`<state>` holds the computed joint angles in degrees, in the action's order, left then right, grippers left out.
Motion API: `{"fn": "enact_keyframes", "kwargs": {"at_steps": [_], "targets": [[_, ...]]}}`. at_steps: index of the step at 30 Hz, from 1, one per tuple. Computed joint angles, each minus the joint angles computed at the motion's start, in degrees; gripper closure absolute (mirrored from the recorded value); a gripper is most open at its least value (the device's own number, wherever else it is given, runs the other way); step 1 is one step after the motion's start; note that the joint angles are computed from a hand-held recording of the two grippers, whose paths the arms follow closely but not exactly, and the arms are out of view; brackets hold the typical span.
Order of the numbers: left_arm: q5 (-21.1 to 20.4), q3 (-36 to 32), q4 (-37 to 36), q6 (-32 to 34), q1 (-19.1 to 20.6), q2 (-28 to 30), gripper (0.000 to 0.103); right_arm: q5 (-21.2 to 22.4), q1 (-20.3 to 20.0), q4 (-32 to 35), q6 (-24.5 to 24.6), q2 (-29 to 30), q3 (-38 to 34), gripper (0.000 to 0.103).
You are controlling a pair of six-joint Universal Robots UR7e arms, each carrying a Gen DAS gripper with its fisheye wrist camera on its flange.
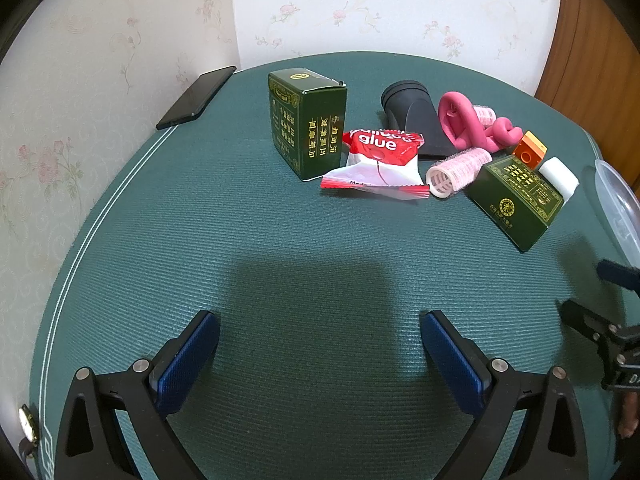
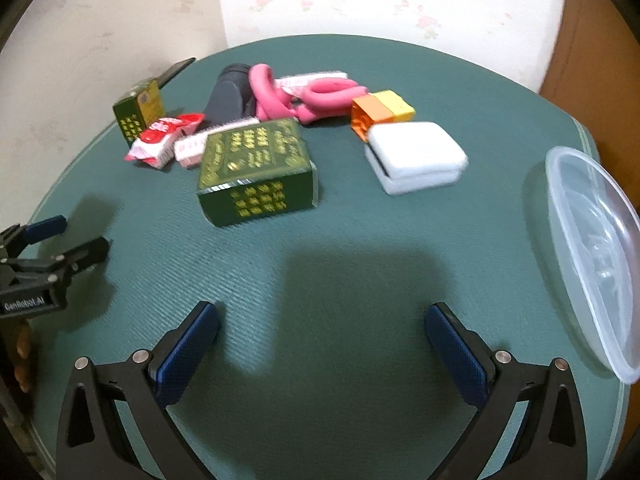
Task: Organize objects
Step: 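Grasp the green printed box with the right gripper and lift it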
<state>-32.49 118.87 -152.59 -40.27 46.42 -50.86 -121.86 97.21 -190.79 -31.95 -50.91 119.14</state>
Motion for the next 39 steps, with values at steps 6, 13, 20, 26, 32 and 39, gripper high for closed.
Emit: {"fn": "enact_keyframes", "kwargs": {"at_steps": [6, 13, 20, 26, 32, 39], "targets": [[0.0, 0.0, 0.0, 0.0, 0.0, 0.0, 0.0, 2.1, 0.5, 2.6, -0.5, 1.9, -3.3, 0.0], [0.0, 0.0, 0.0, 0.0, 0.0, 0.0, 0.0, 4.3, 0.8, 5.5, -0.3, 3.9, -7.2, 0.003], [0.0, 0.0, -0.1, 0.0, 0.0, 0.0, 0.0, 3.7, 1.8, 6.2, -1.9, 7.5, -12.1, 0.022], [0.1, -0.4, -0.2, 0.2, 0.2, 0.6, 0.0, 5.3, 1.1, 4.7, -2.5, 6.6, -10.7, 0.034], [-0.1, -0.7, 1.2, -0.2, 0.1, -0.1, 0.0, 6.5, 0.2, 3.9, -2.6, 4.9, -8.5, 0.034], [-1.2, -1.8, -0.5, 1.1, 0.4, 0.6, 0.001, 8.2, -1.2, 3.2, -1.1, 1.3, -4.7, 0.034]]}}
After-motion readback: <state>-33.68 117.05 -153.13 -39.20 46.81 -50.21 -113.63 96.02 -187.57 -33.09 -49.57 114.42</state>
